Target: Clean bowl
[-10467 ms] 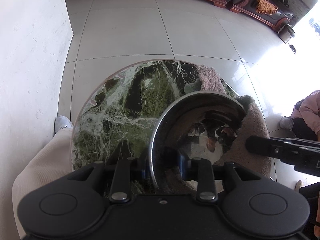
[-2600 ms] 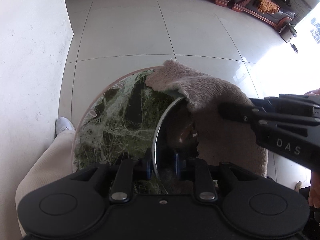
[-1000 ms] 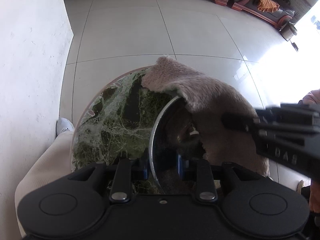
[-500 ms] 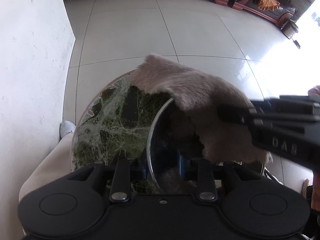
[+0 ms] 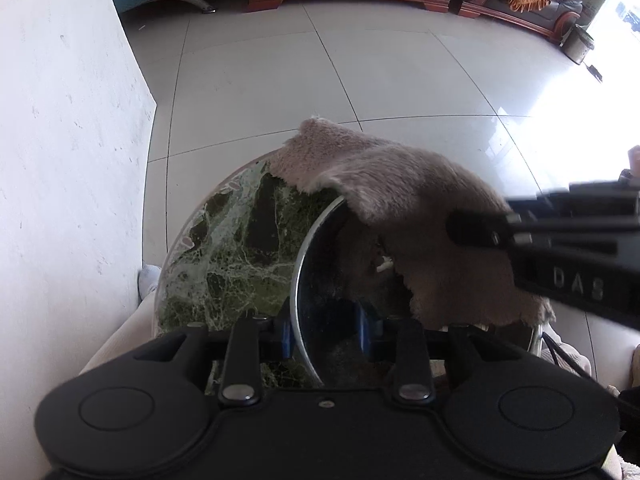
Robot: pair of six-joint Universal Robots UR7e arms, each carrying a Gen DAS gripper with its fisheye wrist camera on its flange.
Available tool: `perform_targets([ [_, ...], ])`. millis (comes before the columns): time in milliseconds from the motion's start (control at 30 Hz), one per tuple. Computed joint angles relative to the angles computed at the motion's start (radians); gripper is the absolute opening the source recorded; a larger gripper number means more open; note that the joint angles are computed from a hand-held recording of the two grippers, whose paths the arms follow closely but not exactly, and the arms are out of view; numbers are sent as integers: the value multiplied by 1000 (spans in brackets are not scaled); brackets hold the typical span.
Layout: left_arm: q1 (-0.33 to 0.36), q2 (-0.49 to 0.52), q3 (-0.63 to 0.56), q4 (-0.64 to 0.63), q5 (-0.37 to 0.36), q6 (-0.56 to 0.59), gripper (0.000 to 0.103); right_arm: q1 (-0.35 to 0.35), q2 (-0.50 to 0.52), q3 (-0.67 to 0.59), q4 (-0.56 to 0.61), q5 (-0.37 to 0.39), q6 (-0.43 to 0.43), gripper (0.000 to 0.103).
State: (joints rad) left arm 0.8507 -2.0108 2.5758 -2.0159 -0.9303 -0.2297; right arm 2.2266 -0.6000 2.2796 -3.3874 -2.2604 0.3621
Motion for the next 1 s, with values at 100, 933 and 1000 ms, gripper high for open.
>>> perform_targets([
  [100, -1, 8, 5, -19, 1, 10, 28, 6, -2, 37, -14, 29, 49, 19],
  [933, -123, -118, -2, 128, 73, -112, 61, 139, -66, 27, 174, -75, 192, 53],
  [1000, -151, -148, -10, 173, 80, -131, 69, 151, -68, 26, 179, -79, 203, 55],
])
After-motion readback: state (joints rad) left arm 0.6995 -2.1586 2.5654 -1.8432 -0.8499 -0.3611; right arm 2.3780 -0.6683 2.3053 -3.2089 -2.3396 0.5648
